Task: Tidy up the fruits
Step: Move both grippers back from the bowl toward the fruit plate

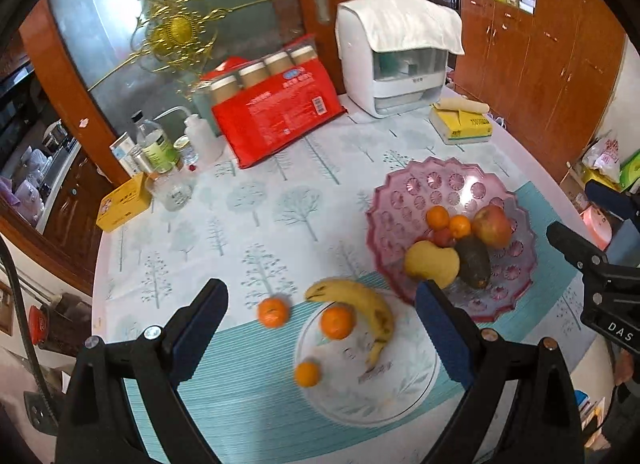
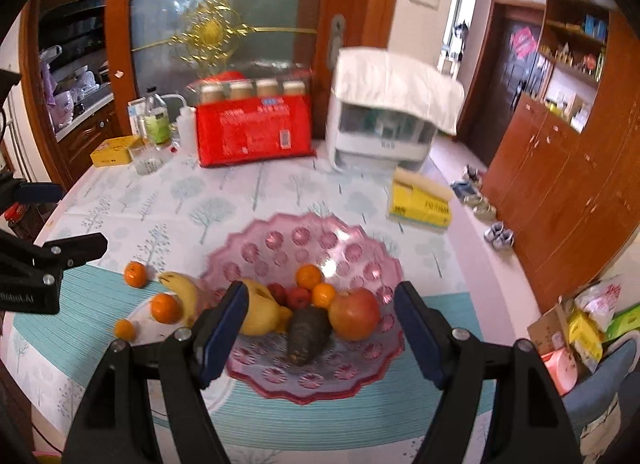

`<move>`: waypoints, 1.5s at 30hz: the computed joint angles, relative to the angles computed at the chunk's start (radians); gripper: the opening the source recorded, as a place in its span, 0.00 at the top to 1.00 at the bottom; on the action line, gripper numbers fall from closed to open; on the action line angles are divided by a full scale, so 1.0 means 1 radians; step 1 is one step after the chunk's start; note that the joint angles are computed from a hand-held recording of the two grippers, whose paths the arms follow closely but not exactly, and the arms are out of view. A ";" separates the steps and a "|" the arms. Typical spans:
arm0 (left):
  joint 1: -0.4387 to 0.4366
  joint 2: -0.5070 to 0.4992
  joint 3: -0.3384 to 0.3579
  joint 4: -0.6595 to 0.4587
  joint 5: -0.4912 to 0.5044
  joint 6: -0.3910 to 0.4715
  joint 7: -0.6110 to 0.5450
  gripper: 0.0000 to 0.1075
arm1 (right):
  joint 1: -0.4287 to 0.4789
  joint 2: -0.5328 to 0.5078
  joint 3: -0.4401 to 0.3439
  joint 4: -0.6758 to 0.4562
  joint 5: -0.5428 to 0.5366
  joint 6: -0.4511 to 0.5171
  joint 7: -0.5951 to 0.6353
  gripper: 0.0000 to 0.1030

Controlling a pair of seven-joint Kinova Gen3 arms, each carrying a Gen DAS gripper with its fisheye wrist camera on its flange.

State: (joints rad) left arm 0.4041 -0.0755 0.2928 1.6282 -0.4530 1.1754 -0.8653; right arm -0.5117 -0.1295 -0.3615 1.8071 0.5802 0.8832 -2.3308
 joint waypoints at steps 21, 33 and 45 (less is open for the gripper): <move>-0.230 -0.217 -0.256 0.243 0.257 -0.186 -0.554 0.12 | -0.343 0.256 -0.003 -0.157 0.088 0.117 -0.310 0.27; -0.347 0.002 -0.292 0.335 0.473 -0.378 -0.819 0.13 | -0.419 0.444 0.142 -0.229 -0.014 0.049 -0.293 0.27; -0.411 0.238 -0.245 0.348 0.647 -0.491 -0.939 0.13 | -0.396 0.541 0.217 -0.219 -0.132 -0.062 -0.251 0.27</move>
